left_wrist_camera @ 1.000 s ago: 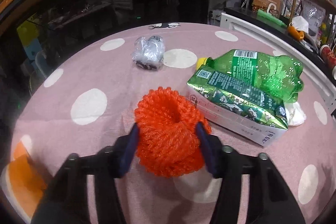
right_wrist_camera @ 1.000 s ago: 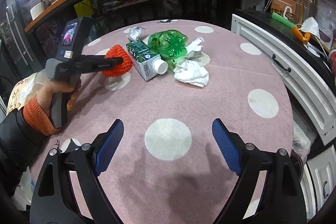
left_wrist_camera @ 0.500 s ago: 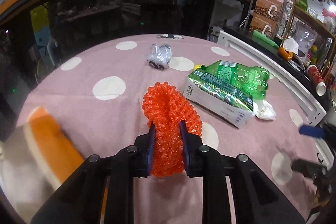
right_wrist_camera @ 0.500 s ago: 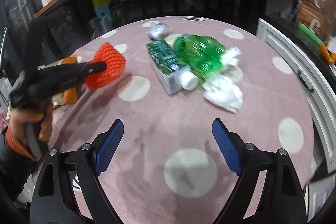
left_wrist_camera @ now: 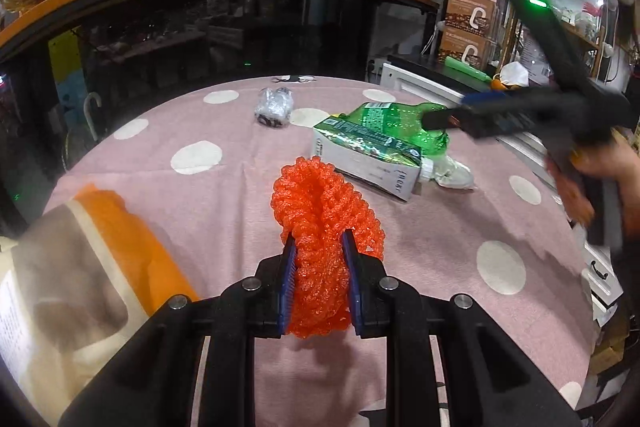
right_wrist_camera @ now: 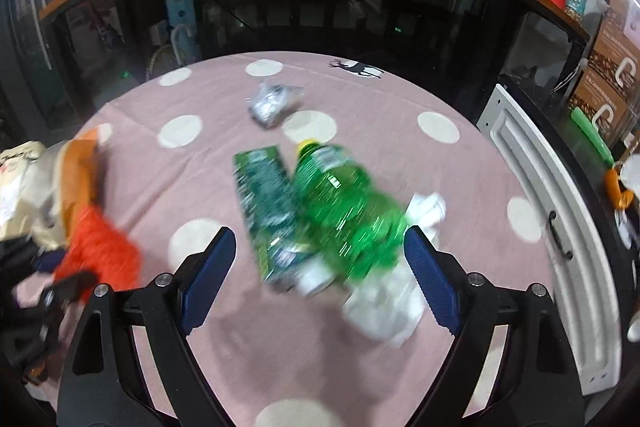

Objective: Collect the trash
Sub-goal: 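Grasp the green soda bottle with the right tool while the left tool lifts the orange net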

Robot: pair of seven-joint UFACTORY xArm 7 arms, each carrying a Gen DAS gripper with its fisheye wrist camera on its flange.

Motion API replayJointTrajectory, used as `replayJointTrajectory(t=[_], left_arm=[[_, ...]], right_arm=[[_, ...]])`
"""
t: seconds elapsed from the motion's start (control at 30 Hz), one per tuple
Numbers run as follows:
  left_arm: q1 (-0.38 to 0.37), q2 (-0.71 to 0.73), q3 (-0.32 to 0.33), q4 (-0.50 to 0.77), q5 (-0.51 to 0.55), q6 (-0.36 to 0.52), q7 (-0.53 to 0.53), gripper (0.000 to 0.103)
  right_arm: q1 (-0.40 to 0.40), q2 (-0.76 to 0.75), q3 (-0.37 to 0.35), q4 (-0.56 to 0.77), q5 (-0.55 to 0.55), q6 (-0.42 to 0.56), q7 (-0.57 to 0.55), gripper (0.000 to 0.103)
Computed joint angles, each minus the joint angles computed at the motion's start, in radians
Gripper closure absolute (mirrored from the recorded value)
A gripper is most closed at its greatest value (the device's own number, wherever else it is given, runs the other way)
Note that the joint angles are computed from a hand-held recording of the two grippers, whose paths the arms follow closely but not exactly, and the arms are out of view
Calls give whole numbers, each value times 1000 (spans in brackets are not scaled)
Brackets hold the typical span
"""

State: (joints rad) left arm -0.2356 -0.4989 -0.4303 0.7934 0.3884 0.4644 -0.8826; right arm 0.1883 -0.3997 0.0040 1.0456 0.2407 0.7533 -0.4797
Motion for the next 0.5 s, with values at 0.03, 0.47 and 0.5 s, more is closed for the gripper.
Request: replayJointTrajectory(t=[0.03, 0.47, 0.5], left_arm=[[-4, -3, 2, -5, -3, -6, -1, 81], [-17, 8, 0, -32, -17, -59, -3, 81], [-16, 9, 0, -33, -18, -63, -3, 81]], right_arm=[[-6, 38, 3, 41, -13, 22, 8, 18], [-69, 445, 38, 485, 30, 373, 11, 18], [-78, 462, 39, 506, 57, 397, 9, 18]])
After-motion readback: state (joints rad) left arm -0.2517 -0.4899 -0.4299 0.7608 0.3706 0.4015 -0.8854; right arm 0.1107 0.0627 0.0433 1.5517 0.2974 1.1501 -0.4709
